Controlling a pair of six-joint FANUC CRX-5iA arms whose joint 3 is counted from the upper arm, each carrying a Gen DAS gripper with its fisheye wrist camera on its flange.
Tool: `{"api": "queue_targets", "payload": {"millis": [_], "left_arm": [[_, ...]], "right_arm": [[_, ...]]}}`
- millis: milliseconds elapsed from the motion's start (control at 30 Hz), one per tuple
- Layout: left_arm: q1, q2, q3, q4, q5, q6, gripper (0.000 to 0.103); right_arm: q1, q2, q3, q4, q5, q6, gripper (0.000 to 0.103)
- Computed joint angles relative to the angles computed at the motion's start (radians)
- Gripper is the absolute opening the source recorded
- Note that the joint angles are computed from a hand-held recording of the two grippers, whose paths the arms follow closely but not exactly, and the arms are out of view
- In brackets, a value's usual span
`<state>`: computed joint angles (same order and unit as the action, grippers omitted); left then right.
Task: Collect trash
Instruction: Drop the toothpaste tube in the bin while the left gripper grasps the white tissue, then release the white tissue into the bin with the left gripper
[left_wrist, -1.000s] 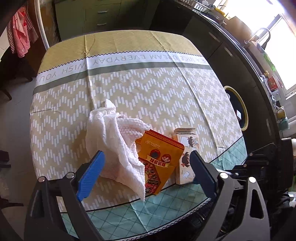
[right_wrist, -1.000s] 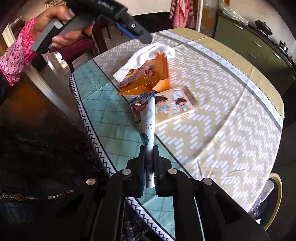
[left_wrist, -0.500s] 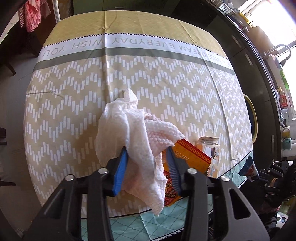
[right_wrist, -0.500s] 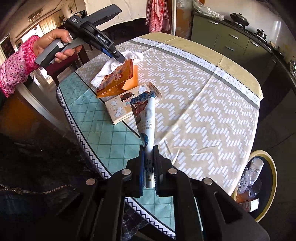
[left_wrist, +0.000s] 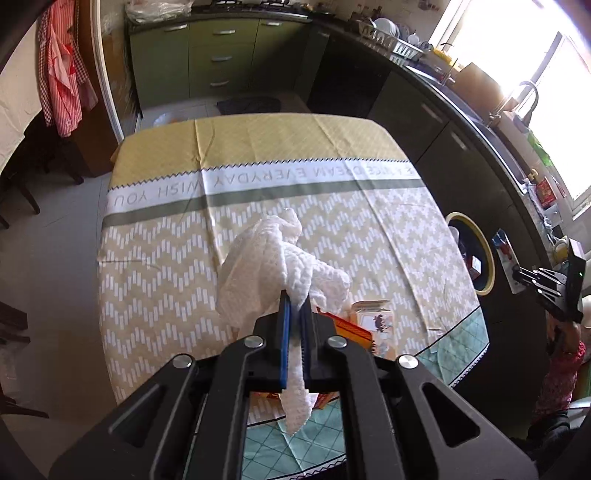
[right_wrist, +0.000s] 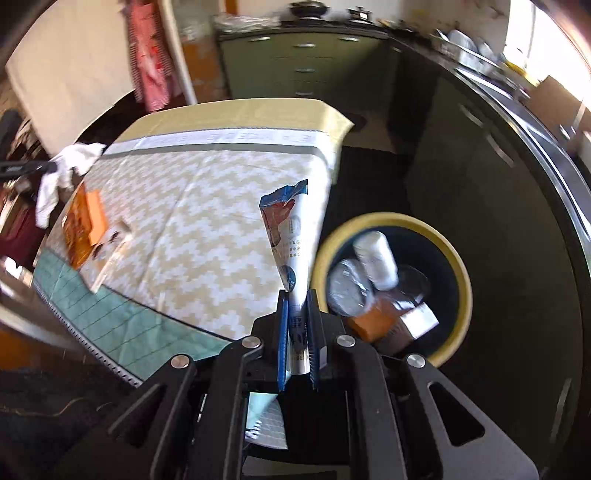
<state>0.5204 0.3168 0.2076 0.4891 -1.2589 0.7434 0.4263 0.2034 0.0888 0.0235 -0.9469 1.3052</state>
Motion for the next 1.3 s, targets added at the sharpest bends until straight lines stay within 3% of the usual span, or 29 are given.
{"api": "queue_targets", "payload": {"millis": [267,333,400,433,567,867,1000,1233,1300], "left_arm": [[-0.037,-0.074,-0.006,0.091,-0.020,-0.081,0.005],[-0.055,-0.082,-0.002,0.103,-0.032,-0.087,0.005],[-0.078,-0.088,0.000,0.115,-0.043,-0.097,0.005],[-0.092,-0.090,0.002,0.119,-0.048,-0.103,0.005],[-0.166,-0.090,0.009,0.118,-0.071,-0.130,0.005],[-0.436,0.027,0.104,0.088,-0.124,-0.143,0.005],[-0.577,0.155,0.212,0.065,-0.144,-0.080,0.005],[-0.739,0.366,0.404,0.002,-0.092,0.050,0.005],[-0.769,0.406,0.445,-0.039,-0.080,0.076,0.014]], "right_arm": [[-0.139,0.123,0.044,-0.008,-0.034,-0.115,0.012],[-0.171,0.167,0.085,-0.062,-0.032,-0.095,0.022],[-0.185,0.208,0.121,-0.078,-0.049,-0.093,0.064],[-0.179,0.212,0.111,-0.043,-0.039,-0.121,0.065],[-0.194,0.146,0.047,-0.062,0.030,-0.152,0.063],[-0.149,-0.200,-0.344,0.114,0.209,-0.375,0.063],[-0.149,-0.318,-0.476,0.161,0.216,-0.460,0.063],[-0.199,-0.454,-0.605,0.152,0.208,-0.497,0.063],[-0.214,-0.470,-0.618,0.138,0.212,-0.486,0.063]]}}
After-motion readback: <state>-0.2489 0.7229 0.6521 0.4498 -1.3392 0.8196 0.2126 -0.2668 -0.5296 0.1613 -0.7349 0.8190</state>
